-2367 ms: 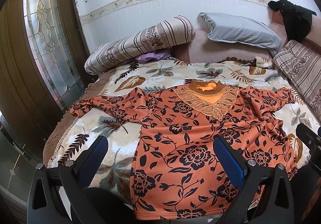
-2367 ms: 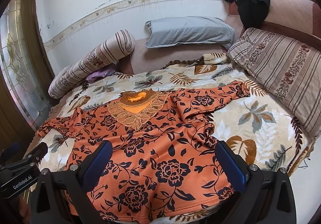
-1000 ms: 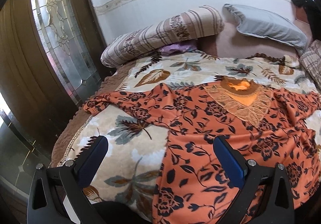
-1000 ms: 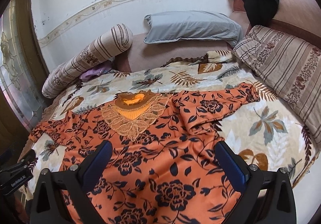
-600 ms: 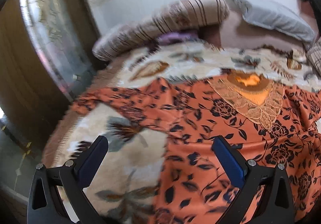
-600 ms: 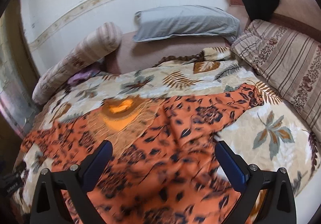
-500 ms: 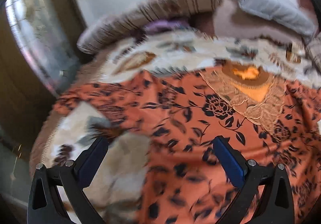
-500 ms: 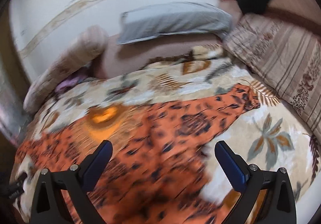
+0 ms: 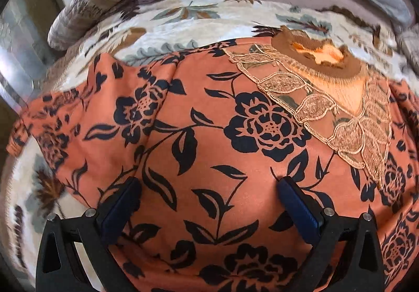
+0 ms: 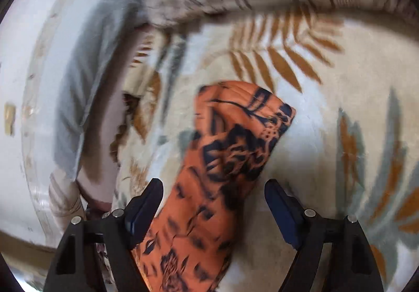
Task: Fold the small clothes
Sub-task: 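Grasp the sleeve nearest the right tool with the right tool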
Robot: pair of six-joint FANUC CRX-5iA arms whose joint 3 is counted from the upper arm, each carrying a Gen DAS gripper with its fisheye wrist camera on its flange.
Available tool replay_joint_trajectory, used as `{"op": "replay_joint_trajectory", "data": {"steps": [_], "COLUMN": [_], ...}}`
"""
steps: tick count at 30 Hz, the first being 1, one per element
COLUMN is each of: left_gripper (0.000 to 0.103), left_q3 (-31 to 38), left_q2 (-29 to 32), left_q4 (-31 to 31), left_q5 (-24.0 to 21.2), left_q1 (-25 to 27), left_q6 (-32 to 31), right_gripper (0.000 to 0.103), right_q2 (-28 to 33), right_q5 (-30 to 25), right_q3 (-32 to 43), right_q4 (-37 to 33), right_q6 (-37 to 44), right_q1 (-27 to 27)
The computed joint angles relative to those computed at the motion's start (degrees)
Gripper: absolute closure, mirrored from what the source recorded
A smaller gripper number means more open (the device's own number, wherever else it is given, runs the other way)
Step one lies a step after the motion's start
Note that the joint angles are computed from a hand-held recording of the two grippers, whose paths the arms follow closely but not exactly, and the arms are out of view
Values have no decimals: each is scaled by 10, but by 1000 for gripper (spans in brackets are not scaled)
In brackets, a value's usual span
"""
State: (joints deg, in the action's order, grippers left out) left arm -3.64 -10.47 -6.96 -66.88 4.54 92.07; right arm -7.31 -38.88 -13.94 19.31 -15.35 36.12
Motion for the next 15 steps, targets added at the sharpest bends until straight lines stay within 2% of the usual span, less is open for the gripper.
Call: {"op": "replay_joint_trajectory", "data": {"steps": [2,3,4,5,6,7,10,12,15], "left_gripper": [0,0,0,0,0,0,0,0,0], "left_q3": [-5,-2,-1,-2,-1,2,14,18,21], "left_q2": [-3,-1,0,-1,0,3,10,2,-20], "left_q4": [6,1,-2,0,0,3,7,-13,-46], "left_q5": [3,-1,-3,-3,-4,-6,-17,-4,24], "left_q1": [3,-1,-3,0,-1,2,7,2,0], "left_q6": [-1,3,5,1,1,-4,-25,-16,7], "right_gripper": [23,28,46,60,81,87,91,91,91], "right_q2": [11,18,26,34,42,39,42,36,30], "right_q5": [17,18,11,0,-11,-5,-15,24,119], "right_q3": [-2,2,11,21,28,18,29,29,38], "right_q4": [32,40,38,31,28,43,107,158,227], "right_q6": [-4,10,28,45,55,39,34,37,55], "right_q1": [-5,-8,-8,-7,-7,-4,19,34,62]}}
